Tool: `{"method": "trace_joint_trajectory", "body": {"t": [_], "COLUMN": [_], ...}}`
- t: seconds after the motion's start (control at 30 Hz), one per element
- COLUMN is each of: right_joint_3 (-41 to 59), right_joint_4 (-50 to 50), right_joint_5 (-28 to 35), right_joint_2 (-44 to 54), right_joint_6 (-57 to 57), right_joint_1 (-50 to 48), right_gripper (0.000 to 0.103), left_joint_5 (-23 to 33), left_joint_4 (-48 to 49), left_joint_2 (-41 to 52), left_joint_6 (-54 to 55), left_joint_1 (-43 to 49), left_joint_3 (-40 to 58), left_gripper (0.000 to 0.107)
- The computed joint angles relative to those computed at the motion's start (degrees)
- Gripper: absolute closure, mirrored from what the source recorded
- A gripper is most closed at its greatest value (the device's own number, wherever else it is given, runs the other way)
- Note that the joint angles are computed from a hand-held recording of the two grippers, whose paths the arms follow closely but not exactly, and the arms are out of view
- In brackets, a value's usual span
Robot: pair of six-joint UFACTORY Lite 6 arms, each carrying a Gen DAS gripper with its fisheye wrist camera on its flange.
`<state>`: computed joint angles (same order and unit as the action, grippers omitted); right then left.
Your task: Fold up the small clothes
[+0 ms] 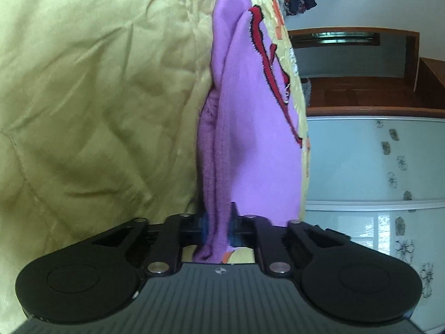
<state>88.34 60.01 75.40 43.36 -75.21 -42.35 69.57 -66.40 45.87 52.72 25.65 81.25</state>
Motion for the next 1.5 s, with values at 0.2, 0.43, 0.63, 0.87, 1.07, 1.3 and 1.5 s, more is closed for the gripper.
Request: {"method": "trace_joint_trajectory", "body": {"t": [0.2,0.43,0.63,0.87,1.07,1.3,1.5], "right_joint_3": [0.7,-3.6,-3.1,-4.5,-8.3,-16.1,-17.8], "right_joint_4": [-1.6,5.6,6.8,1.8,-4.2,-11.9,-13.8], "right_joint_5": [-2.3,3.2,12.5,16.0,13.5,14.8,9.2], "right_joint_2": [2.3,0.6,-0.2,-3.6,-6.3,-12.3,-13.7], "right_joint_6": [2.9,1.2,0.0,-1.6,-5.0,-10.1,-11.3], "right_joint_1": [1.5,-3.2,-4.9,-7.7,-12.2,-19.3,-21.0], "right_gripper": [0.092,0.092,0.092,0.092,0.093,0.093,0.088], "left_joint_5": [-1.5,0.8,3.0,3.2,4.3,4.2,2.4], "left_joint_4": [-0.4,-0.2,2.4,8.0,7.4,11.7,16.2], "left_joint_2": [-1.4,-4.1,-7.7,-12.5,-13.5,-17.1,-18.0], "left_joint_6": [1.1,3.1,4.6,6.7,10.3,12.9,14.6], "left_joint_1": [-0.7,2.1,4.6,8.2,9.6,15.5,20.7], "left_joint_3": [-0.9,-3.7,-5.6,-10.3,-13.2,-19.6,-22.3], "left_gripper": [0.100,0.101,0.102,0.102,0.102,0.102,0.103]}}
